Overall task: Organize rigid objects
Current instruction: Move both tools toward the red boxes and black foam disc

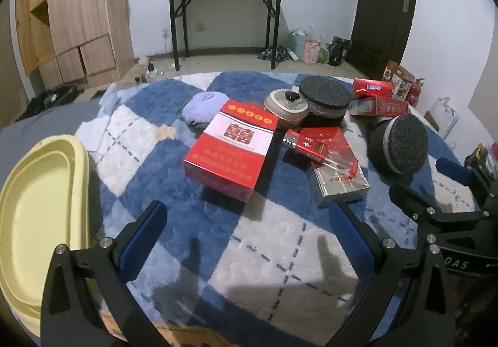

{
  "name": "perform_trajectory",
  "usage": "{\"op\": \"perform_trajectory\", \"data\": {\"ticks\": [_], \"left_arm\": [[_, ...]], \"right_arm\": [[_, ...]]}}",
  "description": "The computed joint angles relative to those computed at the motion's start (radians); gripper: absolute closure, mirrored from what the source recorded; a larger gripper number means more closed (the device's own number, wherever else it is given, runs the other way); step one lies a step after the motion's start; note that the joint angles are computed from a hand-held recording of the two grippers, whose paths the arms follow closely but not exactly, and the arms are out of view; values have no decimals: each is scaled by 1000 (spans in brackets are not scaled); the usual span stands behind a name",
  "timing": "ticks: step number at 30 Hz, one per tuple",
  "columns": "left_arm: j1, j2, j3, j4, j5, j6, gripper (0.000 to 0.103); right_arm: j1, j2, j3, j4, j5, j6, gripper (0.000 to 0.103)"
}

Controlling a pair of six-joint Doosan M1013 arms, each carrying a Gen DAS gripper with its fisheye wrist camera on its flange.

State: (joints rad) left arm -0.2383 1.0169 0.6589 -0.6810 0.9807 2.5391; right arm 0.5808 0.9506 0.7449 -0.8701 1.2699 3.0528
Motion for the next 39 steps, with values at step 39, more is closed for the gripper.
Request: {"op": "perform_trajectory", "data": {"ticks": [39], "left_arm": [[-1, 70, -140, -13, 79, 69, 0]], "right_arm": [[-13, -2, 16, 15, 0, 16, 0]]}}
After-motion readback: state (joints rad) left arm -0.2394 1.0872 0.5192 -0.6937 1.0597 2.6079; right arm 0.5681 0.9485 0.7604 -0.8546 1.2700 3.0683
